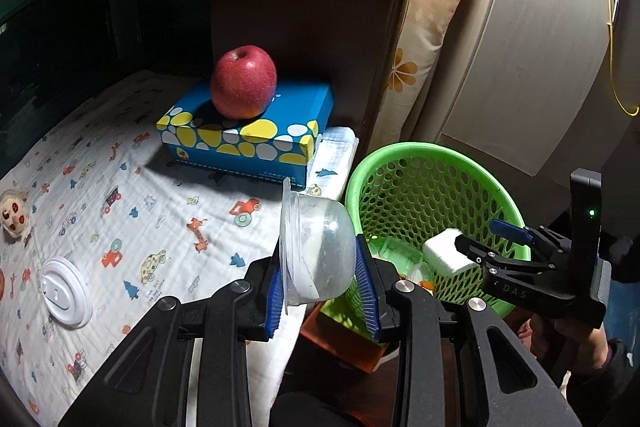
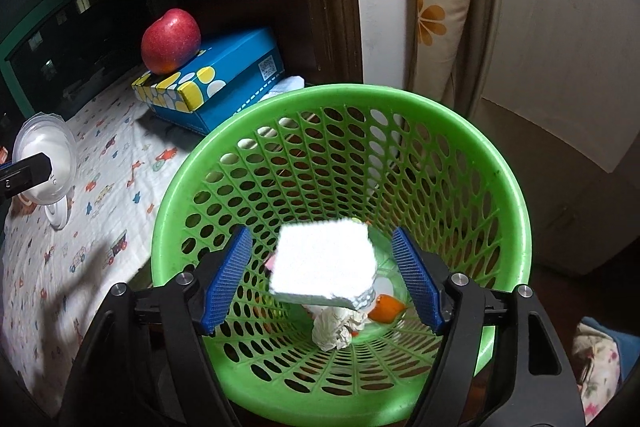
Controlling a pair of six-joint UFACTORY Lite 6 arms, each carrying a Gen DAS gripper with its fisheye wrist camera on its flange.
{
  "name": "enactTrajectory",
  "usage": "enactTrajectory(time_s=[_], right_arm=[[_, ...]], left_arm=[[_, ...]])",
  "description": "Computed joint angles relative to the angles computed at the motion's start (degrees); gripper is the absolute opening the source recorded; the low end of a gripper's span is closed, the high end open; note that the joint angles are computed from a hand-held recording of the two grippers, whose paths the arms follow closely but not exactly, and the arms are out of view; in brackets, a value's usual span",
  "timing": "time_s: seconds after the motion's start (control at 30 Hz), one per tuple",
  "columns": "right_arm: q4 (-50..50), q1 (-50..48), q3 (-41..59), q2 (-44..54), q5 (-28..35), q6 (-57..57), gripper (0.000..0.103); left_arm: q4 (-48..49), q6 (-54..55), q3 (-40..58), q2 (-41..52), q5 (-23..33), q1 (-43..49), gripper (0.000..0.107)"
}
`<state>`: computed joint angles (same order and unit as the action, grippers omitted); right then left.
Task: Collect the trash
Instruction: 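Carry the foam to the green basket and open the right tool while the left tool carries the bowl, then open the left tool over the green basket to drop the clear bowl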
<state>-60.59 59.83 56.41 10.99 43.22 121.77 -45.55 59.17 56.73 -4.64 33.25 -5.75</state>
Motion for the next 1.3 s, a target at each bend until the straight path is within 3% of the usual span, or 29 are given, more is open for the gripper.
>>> enactTrajectory(time_s=[0.97, 1.03, 1.23, 1.3], right_arm=[[2.09, 13.93, -13.85, -18.16, 14.87, 11.82, 0.081], [2.20, 14.34, -14.39, -18.75, 15.30, 12.38, 0.081], [2.52, 15.44, -15.40, -19.42, 15.79, 13.85, 0.081], [2.42, 15.29, -15.26, -19.22, 15.46, 13.90, 0.081]], left_arm=[[3.02, -10.53, 3.57, 9.54, -6.19, -20.37, 0.032], [3.00, -10.92, 3.85, 10.27, -6.39, -21.11, 0.036], [2.02, -10.33, 2.52, 9.03, -7.60, -21.94, 0.064], [3.24, -11.67, 1.86, 8.08, -8.63, -21.98, 0.079]])
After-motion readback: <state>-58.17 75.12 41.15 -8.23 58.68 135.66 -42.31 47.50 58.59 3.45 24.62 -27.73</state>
